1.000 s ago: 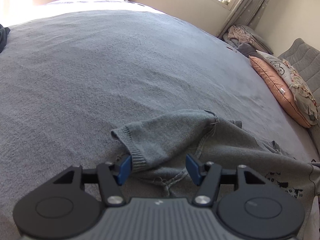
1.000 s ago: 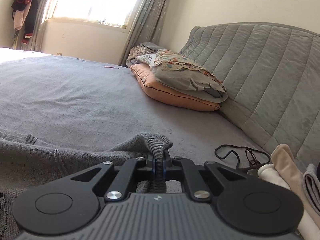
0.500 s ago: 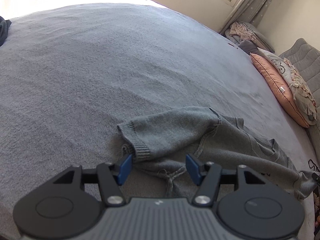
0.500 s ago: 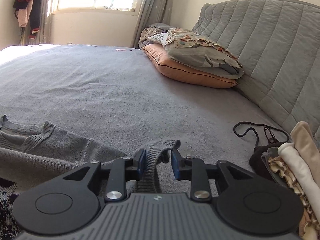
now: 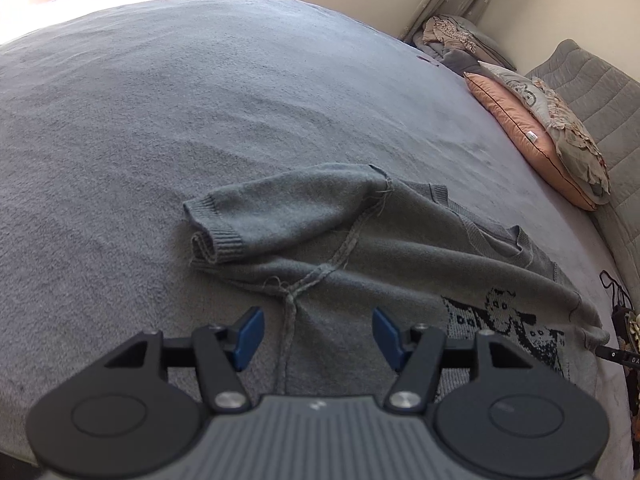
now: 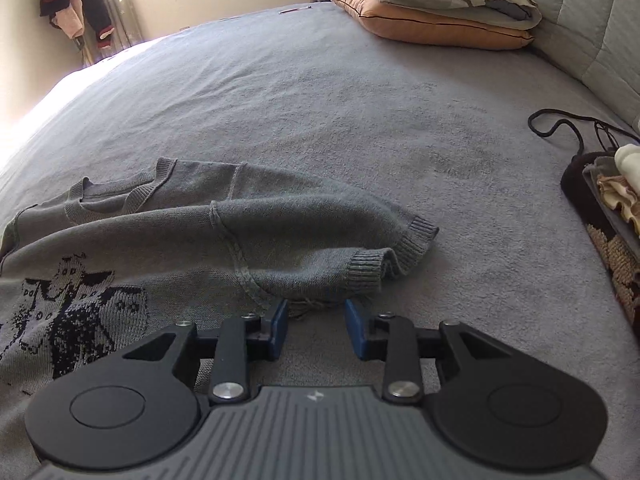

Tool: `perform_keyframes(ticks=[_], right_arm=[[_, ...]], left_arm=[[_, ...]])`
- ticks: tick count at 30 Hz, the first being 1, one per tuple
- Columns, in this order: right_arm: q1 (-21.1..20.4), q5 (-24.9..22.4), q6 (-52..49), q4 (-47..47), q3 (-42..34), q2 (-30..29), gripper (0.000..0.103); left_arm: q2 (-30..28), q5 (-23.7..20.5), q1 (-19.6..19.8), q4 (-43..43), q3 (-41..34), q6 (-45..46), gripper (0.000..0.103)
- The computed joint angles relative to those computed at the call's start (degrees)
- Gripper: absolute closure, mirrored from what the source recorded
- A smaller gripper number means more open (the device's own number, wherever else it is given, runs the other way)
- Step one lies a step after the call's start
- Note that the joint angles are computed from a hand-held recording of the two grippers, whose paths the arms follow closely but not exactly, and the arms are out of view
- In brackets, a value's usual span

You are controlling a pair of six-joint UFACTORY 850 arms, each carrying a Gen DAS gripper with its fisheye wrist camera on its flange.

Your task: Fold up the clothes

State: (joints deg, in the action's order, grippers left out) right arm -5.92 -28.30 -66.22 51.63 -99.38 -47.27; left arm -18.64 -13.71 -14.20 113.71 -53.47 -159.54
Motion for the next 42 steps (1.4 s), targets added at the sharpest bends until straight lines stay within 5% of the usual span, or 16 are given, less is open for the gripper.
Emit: perform_keyframes(ticks=[6,14,22,26,28,30,35,42], right_arm=[[-0.1,-1.8,-1.2,-0.2,0.4,0.2,0.068],[1.8,2.8,-1.9,-3.1,0.8,-0.3,0.068],[3.1,6.0,-8.5,1.0,2.3,0.1,0.068],[3.6,6.5,-11.8,4.0,2.6,-0.1,0.072],[3.8,6.5,-15.8,7.3,3.2,0.2,0.087],[4.0,7.2,-20.4,11.3,4.2,0.8,0.090],[4.2,7.7,-33.0,23.8,6.3,2.3,0.091],[4.5,8.9,-35.3,26.4,6.6,2.4,0.091]], left_arm=[[1.7,-2.5,1.5,3.1,2.2,-8.5,0.044],[0.7,-0.4,1.1,6.6,1.1,-10.1,0.044],[-2.4,-0.8,-0.5,-4.6,-1.4,4.1,0.045],[-3.1,-2.5,-0.6,-7.0,-1.7,6.9,0.059],[-2.9,-2.9,-0.5,-8.2,-1.6,7.4,0.077],[-2.6,-2.5,-0.1,-6.0,-1.2,4.6,0.097],[-2.2,-4.3,-0.3,-5.8,-1.0,3.5,0.099],[-1.3,-6.3,-0.1,-6.9,-0.4,3.9,0.103]])
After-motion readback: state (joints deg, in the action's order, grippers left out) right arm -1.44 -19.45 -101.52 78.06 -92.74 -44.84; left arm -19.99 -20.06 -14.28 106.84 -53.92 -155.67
